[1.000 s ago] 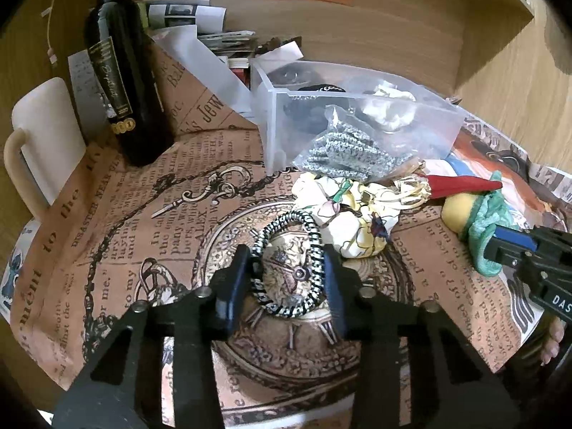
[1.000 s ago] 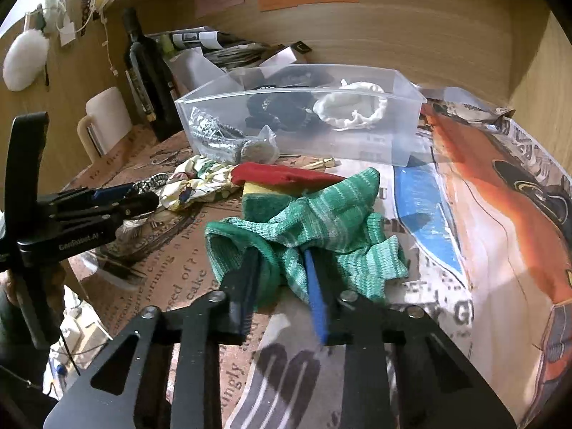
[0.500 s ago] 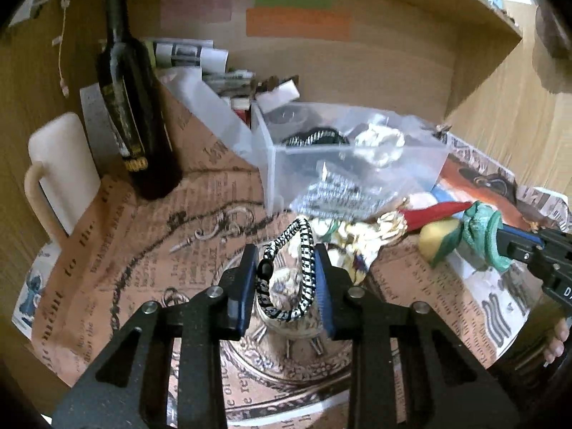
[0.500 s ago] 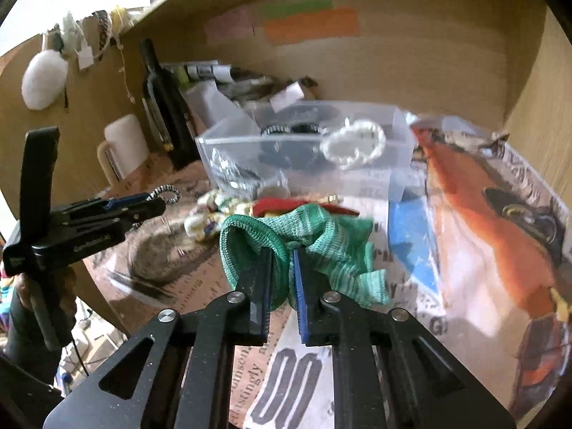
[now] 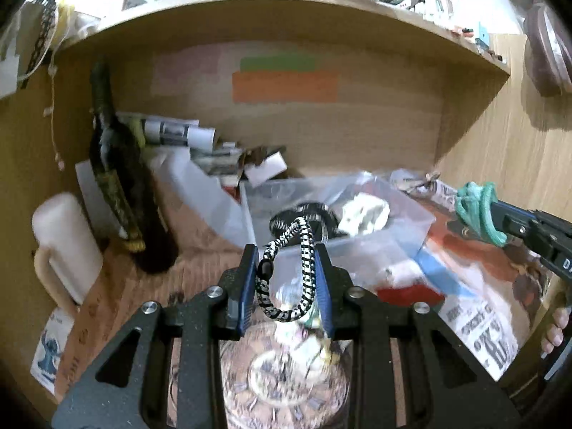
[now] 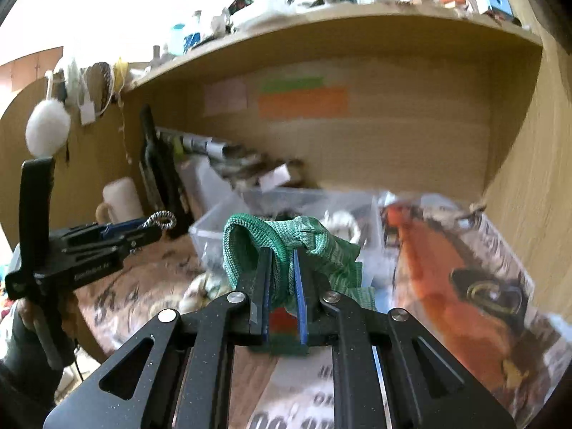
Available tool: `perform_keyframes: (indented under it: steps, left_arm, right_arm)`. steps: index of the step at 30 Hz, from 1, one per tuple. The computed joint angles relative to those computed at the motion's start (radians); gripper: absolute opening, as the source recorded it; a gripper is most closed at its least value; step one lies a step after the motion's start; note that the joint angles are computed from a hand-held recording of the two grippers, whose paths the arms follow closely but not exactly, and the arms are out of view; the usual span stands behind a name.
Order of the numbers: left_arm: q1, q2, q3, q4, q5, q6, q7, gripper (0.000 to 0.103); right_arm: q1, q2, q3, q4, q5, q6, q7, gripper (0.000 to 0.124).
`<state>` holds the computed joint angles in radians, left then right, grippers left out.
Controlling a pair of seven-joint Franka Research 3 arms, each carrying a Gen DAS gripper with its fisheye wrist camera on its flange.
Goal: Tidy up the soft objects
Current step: 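Grasp the green knit glove with the right gripper and lift it, then place the green glove in the box while the left gripper drops a black chain strap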
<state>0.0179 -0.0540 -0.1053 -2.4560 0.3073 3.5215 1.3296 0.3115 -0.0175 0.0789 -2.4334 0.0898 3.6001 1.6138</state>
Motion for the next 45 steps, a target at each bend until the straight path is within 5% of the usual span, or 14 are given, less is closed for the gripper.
perform_keyframes:
  steps: [6, 10, 15, 17, 22, 27, 32, 37, 41, 45]
  left_arm:
    - [-0.02, 0.06, -0.023, 0.103, -0.095, -0.029, 0.101, 0.031]
    - [-0.018, 0.116, -0.018, 0.197, -0.008, -0.085, 0.027, 0.031]
    - [-0.145, 0.206, 0.081, 0.326, -0.14, -0.178, 0.125, 0.031]
    - [-0.102, 0.253, 0.04, 0.392, -0.113, -0.234, 0.105, 0.031]
    - [0.097, 0.344, -0.18, 0.508, -0.117, -0.362, 0.151, 0.031]
    - [0.063, 0.405, -0.156, 0.588, -0.117, -0.438, 0.183, 0.031]
    - [-0.012, 0.423, -0.084, 0.606, -0.072, -0.448, 0.17, 0.034]
    - [-0.043, 0.423, -0.051, 0.602, -0.031, -0.43, 0.143, 0.053]
    - [-0.061, 0.406, -0.02, 0.581, -0.003, -0.394, 0.107, 0.071]
    - [-0.005, 0.375, -0.074, 0.546, -0.017, -0.371, 0.122, 0.073]
  right_arm:
    - [-0.028, 0.055, -0.006, 0.094, -0.051, -0.005, 0.027, 0.011]
    - [-0.063, 0.1, 0.004, 0.169, -0.112, -0.046, 0.062, 0.011]
    - [-0.103, 0.166, 0.036, 0.273, -0.122, -0.124, 0.046, 0.011]
    - [-0.107, 0.195, 0.042, 0.316, -0.102, -0.166, 0.019, 0.011]
    - [-0.079, 0.268, 0.017, 0.417, -0.038, -0.285, -0.059, 0.011]
    - [-0.081, 0.33, 0.019, 0.495, 0.023, -0.388, -0.119, 0.011]
    - [-0.078, 0.364, 0.019, 0.543, 0.085, -0.469, -0.184, 0.012]
    - [-0.024, 0.369, -0.038, 0.556, 0.108, -0.502, -0.201, 0.013]
    - [-0.027, 0.376, -0.034, 0.574, 0.13, -0.536, -0.227, 0.026]
    - [-0.004, 0.371, -0.055, 0.571, 0.121, -0.533, -0.221, 0.037]
